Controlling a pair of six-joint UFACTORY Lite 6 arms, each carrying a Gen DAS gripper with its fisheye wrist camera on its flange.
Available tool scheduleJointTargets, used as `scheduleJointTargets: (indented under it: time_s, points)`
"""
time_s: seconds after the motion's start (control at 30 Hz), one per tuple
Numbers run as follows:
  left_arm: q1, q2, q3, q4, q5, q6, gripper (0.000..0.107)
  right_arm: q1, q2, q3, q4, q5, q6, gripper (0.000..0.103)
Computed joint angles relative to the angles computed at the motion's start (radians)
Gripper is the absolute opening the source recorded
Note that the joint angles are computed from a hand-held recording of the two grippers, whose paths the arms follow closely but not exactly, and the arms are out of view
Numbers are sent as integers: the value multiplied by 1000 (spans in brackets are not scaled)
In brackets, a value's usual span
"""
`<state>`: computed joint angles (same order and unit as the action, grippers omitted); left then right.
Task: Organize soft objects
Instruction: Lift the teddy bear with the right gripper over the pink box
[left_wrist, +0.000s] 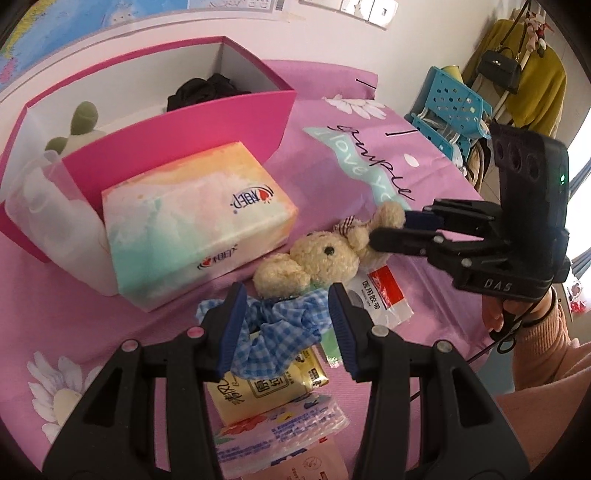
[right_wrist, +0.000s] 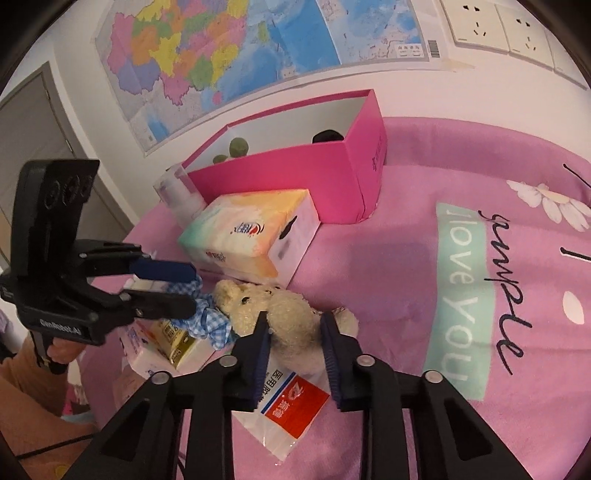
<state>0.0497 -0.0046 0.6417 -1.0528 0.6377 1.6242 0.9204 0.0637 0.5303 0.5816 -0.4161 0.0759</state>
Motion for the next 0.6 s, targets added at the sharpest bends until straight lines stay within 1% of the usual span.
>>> scheduleJointTargets:
  time_s: [0.17, 0.23, 0.3, 0.37, 0.5, 0.6]
  points:
    - [6, 15, 14, 22, 31, -13, 48, -2, -60, -33, -23, -12, 28, 22]
    - [4, 4, 9, 23, 29, -15, 48, 3, -97, -45, -16, -7, 19, 22]
    - [12, -16, 3, 23, 49, -10, 48, 12, -149, -57, 16, 0, -21, 22]
    - [16, -44, 0, 16, 57, -9, 48, 9, -202, -72, -14, 9, -8, 22]
    - [43, -97, 23, -7, 83, -16, 48, 9, -254, -51, 6, 33, -78, 22]
    - [56, -96, 69, -6, 94, -37, 47, 2, -253, -10, 32, 44, -142, 22]
